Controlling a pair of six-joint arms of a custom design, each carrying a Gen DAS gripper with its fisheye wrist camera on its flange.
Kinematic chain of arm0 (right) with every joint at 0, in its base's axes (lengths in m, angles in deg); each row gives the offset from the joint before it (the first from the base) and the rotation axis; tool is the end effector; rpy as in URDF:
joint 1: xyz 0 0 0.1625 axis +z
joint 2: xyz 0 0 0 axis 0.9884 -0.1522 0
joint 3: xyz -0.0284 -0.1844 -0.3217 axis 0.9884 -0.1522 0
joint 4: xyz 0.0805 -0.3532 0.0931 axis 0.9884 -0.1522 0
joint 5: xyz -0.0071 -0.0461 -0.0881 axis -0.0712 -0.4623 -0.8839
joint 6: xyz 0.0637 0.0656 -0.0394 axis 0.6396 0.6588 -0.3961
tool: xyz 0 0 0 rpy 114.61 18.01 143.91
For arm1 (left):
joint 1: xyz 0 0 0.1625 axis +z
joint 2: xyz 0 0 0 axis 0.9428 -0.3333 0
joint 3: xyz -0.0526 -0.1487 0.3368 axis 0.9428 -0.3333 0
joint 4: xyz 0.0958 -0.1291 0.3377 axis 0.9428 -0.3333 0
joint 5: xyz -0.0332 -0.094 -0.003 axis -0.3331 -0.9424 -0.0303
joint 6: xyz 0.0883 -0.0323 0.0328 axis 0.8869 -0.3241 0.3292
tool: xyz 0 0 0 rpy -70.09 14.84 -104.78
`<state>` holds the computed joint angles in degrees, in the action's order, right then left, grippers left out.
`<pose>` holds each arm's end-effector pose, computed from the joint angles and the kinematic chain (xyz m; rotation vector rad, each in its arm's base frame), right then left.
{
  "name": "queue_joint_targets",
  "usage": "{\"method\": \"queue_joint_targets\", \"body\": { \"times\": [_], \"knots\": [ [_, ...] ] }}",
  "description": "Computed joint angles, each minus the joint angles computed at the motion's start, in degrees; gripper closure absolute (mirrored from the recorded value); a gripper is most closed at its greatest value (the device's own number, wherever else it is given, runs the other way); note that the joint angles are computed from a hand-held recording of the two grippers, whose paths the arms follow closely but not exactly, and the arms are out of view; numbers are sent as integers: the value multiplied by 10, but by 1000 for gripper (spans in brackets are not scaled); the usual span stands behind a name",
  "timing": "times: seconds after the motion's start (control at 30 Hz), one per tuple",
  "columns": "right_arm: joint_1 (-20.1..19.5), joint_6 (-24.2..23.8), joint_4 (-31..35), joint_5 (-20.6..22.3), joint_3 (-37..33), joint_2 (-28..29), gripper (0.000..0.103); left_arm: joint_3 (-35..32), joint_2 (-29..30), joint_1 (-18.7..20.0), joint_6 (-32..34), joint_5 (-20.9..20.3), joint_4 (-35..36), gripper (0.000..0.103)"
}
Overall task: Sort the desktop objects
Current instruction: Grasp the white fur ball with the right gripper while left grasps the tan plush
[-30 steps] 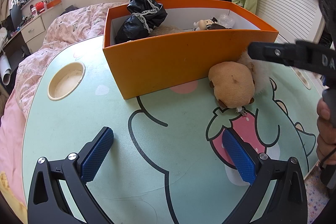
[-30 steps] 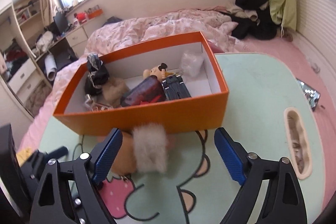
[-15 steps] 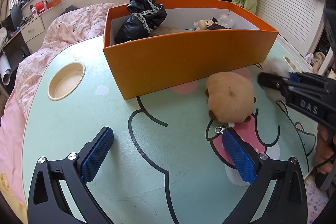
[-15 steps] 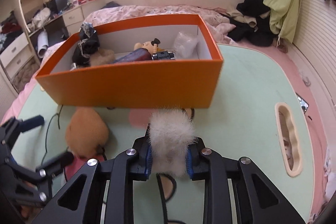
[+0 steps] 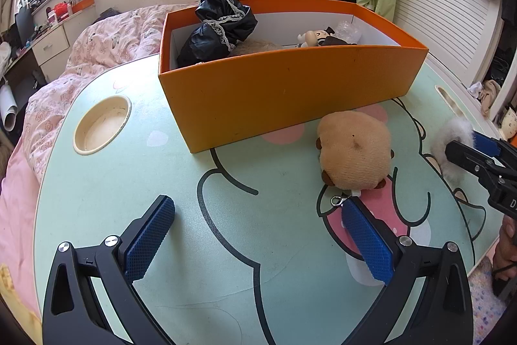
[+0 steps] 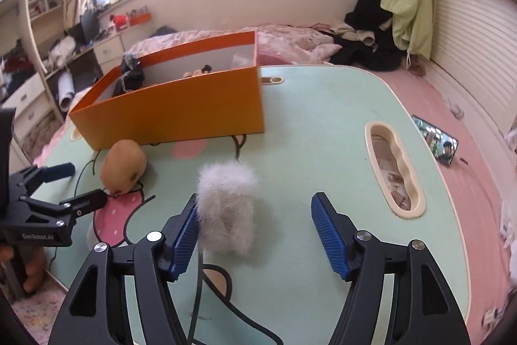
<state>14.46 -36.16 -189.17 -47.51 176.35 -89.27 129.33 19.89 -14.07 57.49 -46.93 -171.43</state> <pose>0.1633 -0.5588 0.0038 0.8861 -2.4214 0.7919 -0.0741 -0.5127 0.0810 0.0464 2.1525 -0.9158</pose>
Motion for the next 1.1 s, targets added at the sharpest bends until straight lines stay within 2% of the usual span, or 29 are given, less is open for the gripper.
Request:
{"method": "queue_joint_targets", "body": {
  "times": [0.13,0.37,0.4,0.43,0.5,0.57,0.63,0.73,0.8,0.93,0.97,1.0,1.03,1.1],
  "knots": [
    [10,-6,-7,-21,3,9,34,1,0,0,0,0,-1,0],
    [34,-65,-32,-61,-22,48,35,0,0,-1,-1,1,2,0],
    [34,-70,-29,-53,-21,48,44,0,0,-1,-1,1,4,0],
    [31,-74,-22,-39,-15,43,62,0,-1,-2,1,-3,1,0],
    [26,-80,-23,-22,-5,38,78,5,-4,-2,20,-19,-28,0],
    [25,-78,-41,-27,-4,43,79,9,-8,-3,50,-39,-75,0],
    [22,-63,-59,-30,-3,44,79,6,-14,-1,71,-78,-116,0],
    [10,-31,-92,-11,14,31,79,-23,-12,4,73,-112,-102,0],
    [4,-15,-113,-4,21,26,79,-58,2,4,79,-104,-50,0],
    [0,2,-114,-1,22,21,79,-114,50,-6,123,-50,9,2],
    [0,3,-111,-2,21,20,79,-124,60,-7,128,-39,19,13],
    [0,2,-109,-3,21,19,79,-130,66,-6,125,-32,33,38],
    [0,2,-108,-3,21,19,79,-132,69,-1,123,-37,40,54],
    [0,1,-107,-4,21,18,79,-120,60,1,125,-61,15,55]
  ]
}}
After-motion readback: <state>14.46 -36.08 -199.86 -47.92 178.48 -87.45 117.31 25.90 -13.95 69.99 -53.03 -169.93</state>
